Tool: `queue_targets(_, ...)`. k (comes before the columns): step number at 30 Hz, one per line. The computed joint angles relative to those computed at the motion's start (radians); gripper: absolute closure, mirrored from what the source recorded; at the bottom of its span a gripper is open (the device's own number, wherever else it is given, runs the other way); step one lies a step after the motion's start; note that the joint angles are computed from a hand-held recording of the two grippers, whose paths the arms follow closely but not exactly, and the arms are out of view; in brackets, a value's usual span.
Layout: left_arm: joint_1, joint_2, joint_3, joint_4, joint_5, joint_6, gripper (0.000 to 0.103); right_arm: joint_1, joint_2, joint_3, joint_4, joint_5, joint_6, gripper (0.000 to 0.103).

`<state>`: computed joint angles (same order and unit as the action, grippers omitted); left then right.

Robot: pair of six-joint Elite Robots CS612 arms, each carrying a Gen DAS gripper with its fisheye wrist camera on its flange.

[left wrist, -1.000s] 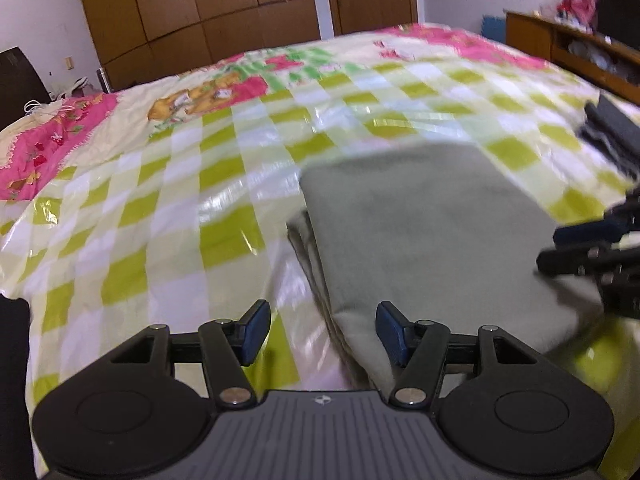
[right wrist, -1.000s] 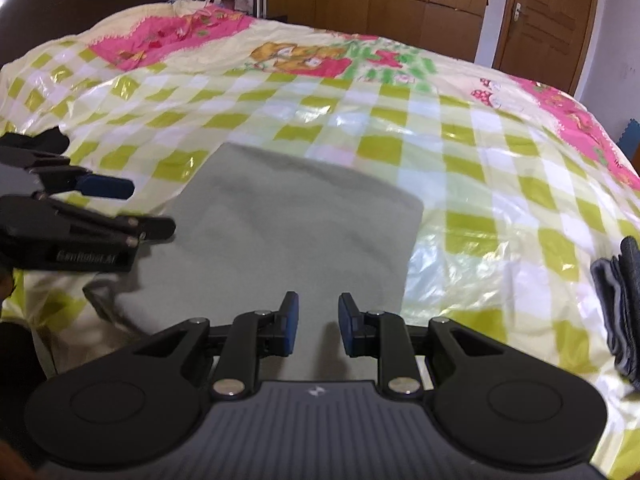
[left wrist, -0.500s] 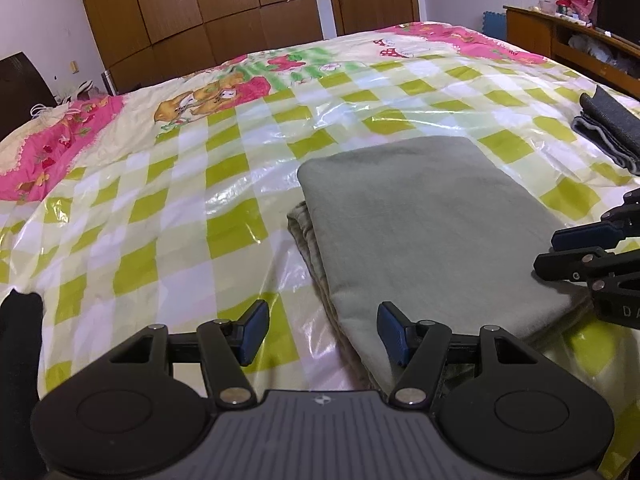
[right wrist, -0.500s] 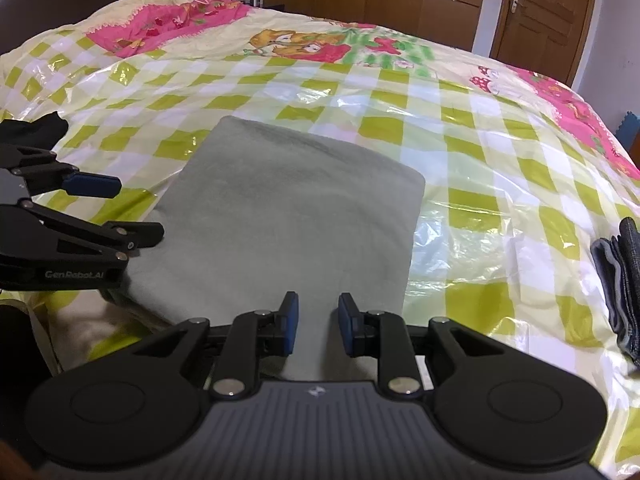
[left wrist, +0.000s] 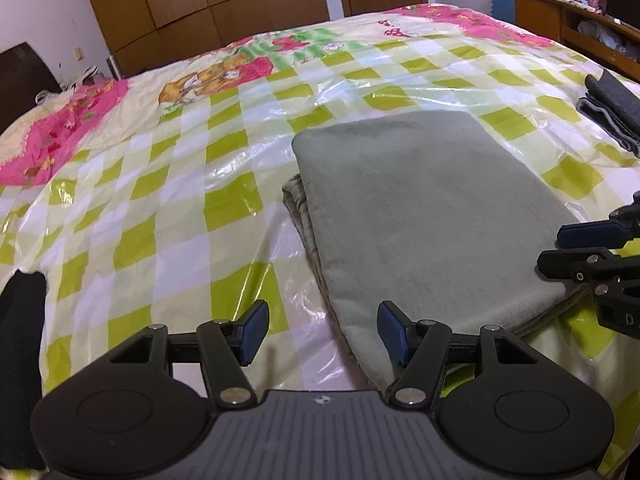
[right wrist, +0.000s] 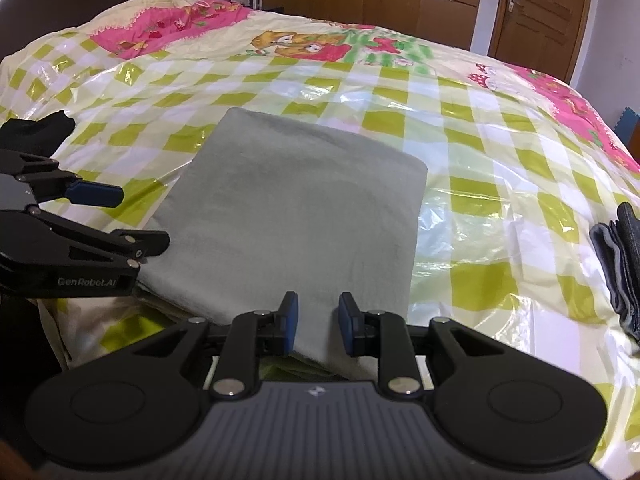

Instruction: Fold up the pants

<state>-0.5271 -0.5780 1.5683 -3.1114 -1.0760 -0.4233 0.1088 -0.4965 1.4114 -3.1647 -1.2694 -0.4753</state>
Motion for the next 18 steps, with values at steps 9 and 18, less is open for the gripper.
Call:
queue_targets(9,-0.007,-0.01,0.011,0.009,-0.002,-0.015,0.031,-0.006,-0.007,0.018,-0.026,0.013,0.034,0.079)
queue_targets(18,-0.012,-0.014,0.016,0.012,-0.007,-0.016,0.031,-0.01,-0.014,0.033,-0.032,0.022,0.034,0.079)
